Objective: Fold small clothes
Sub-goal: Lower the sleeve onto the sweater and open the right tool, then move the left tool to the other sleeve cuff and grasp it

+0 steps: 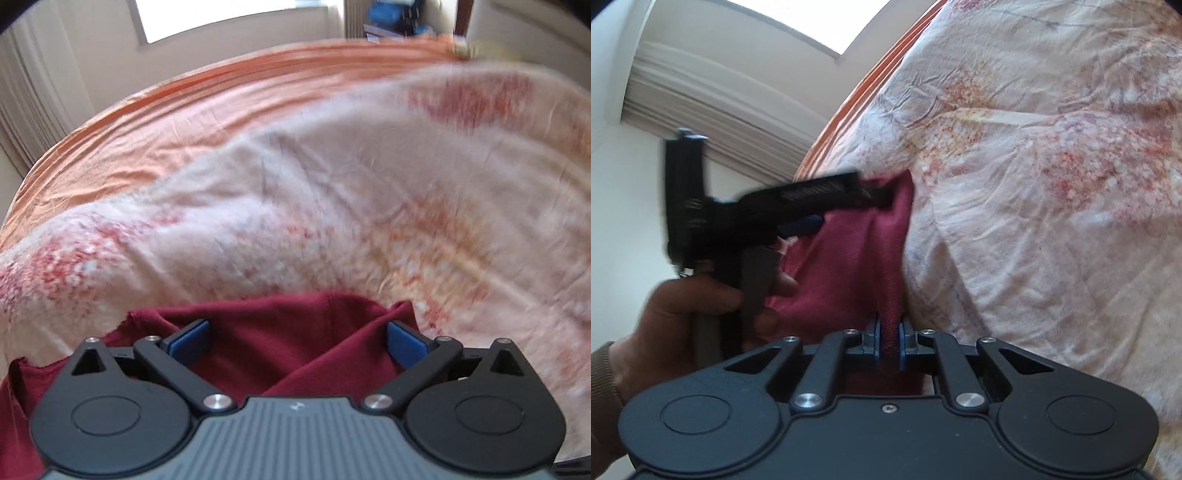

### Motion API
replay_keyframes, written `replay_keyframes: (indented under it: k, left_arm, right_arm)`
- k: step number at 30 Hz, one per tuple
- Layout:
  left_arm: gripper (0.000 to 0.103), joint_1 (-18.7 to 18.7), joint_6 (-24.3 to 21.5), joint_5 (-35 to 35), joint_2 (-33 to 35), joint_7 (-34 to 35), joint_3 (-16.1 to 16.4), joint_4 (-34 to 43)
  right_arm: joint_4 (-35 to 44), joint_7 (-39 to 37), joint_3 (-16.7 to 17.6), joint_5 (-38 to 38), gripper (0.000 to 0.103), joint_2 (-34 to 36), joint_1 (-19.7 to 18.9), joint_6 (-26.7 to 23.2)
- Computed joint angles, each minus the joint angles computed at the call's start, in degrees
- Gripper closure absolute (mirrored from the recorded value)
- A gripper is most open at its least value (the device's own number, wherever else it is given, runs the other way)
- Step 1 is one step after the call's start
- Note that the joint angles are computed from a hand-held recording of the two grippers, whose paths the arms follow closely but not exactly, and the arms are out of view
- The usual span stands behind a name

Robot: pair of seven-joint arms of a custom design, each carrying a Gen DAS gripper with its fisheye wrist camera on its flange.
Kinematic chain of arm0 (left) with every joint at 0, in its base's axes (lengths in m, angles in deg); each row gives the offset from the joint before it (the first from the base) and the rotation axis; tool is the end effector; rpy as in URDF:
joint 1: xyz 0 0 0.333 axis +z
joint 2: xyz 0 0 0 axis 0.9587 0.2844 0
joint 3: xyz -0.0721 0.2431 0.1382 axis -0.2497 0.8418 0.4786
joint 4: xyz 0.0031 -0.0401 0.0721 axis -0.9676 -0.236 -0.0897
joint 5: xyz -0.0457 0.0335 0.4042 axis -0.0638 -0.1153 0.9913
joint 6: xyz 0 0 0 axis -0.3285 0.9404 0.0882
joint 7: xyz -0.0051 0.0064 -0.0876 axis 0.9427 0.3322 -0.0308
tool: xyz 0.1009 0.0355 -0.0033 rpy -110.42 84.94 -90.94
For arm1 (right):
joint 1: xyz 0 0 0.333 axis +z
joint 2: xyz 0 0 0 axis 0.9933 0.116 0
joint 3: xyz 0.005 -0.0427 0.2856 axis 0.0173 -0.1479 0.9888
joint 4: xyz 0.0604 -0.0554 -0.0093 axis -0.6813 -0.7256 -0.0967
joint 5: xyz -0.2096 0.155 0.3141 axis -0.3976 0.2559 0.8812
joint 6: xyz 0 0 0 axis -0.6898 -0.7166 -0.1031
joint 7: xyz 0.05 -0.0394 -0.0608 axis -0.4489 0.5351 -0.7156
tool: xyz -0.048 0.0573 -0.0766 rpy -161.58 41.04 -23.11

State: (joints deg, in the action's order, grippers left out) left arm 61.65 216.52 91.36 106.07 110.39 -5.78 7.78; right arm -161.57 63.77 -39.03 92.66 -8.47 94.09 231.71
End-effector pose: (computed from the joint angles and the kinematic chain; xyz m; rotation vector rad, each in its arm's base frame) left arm 0.7548 -0.2613 0.4247 -1.3437 2.4081 -0.6183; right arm 0.5507 0.0716 0.3638 -1.0521 1.9001 0.1507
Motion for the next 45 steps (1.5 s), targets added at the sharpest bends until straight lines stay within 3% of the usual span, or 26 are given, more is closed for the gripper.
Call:
replay_keyframes:
  k: [4, 7, 10, 12, 14, 17, 19, 21, 25, 27, 29, 31, 32, 34, 36, 45]
  left_arm:
    - [0.000, 7.8, 4.4, -8.8, -10.3, 4.9, -4.8, -13.2]
    - [0.000, 12.5, 4.2, -15.9, -17.7, 10.6, -6.5, -22.7]
    - [0.000, 11.3, 6.3, -13.6, -21.9, 11.0, -3.2, -30.1]
    - [0.000, 8.2, 6.4, -6.5, -21.0, 4.7, 0.9, -30.7]
    - [0.000, 8.5, 5.2, -5.8, -19.0, 0.4, 1.9, -28.9]
    - [0.000, 11.5, 5.2, -10.3, -19.0, -0.4, 0.2, -27.5]
    - [0.000, 13.2, 7.2, -12.3, -21.0, 0.9, -0.4, -29.4]
    - [0.000, 14.6, 7.8, -13.5, -22.8, 1.6, -0.2, -31.3]
    - [0.000, 14.6, 5.7, -9.6, -24.2, -0.6, 2.8, -33.3]
    - [0.000, 13.8, 5.6, -4.3, -24.8, -3.8, 5.0, -34.7]
    - [0.000, 14.2, 5.8, -1.7, -26.3, -6.5, 6.0, -36.7]
    - [0.000, 16.7, 7.2, -5.0, -28.9, -5.0, 5.3, -39.6]
    - [0.000, 18.3, 8.1, -7.9, -30.7, -3.0, 4.8, -41.5]
    - [0.000, 20.5, 9.4, -11.5, -34.0, -0.6, 5.4, -45.1]
    - [0.000, 22.3, 9.5, -13.9, -36.4, 1.2, 6.8, -47.3]
    - [0.000, 33.0, 9.2, -19.7, -39.0, 6.2, 15.3, -47.4]
  right_arm:
    - [-0.8, 1.5, -0.2, -1.3, 0.081, -1.1, -0.2, -1.0]
    - [-2.2, 1.0, -0.6, -2.6, 0.077, -2.9, -0.2, -1.2]
    - [-2.6, -0.2, -1.1, -2.1, 0.080, -3.0, -0.2, -2.5]
    - [-2.4, 1.0, -1.3, -3.8, 0.085, -2.4, -0.4, -3.4]
    - [-2.2, 4.3, -1.2, -8.2, 0.085, -2.0, -0.5, -4.3]
    - [-3.4, 6.4, -1.2, -10.5, 0.073, -4.0, -0.6, -4.2]
    - [-4.3, 1.6, -1.1, -5.3, 0.055, -6.4, 0.3, -0.7]
    - [-3.5, -2.0, -1.3, -2.4, 0.046, -7.3, 0.9, 0.9]
    - [5.0, -2.2, -1.7, -6.2, 0.046, -0.9, 0.7, -3.0]
    - [10.5, 0.0, -1.1, -11.4, 0.039, 4.3, 0.1, -5.2]
    - [15.0, 10.1, -0.6, -28.1, 0.041, 9.5, 0.6, -4.2]
    - [16.3, 17.7, -0.8, -41.0, 0.043, 11.0, 1.6, -3.0]
    - [16.1, 18.6, -0.2, -42.1, 0.040, 10.5, 1.5, -1.7]
    - [14.3, 17.8, 2.0, -39.7, 0.023, 8.5, 0.7, 1.2]
    - [12.8, 19.0, 3.0, -39.4, 0.019, 6.5, 0.9, 2.4]
    - [16.4, 28.2, 5.4, -48.7, 0.019, 5.7, 6.2, -4.6]
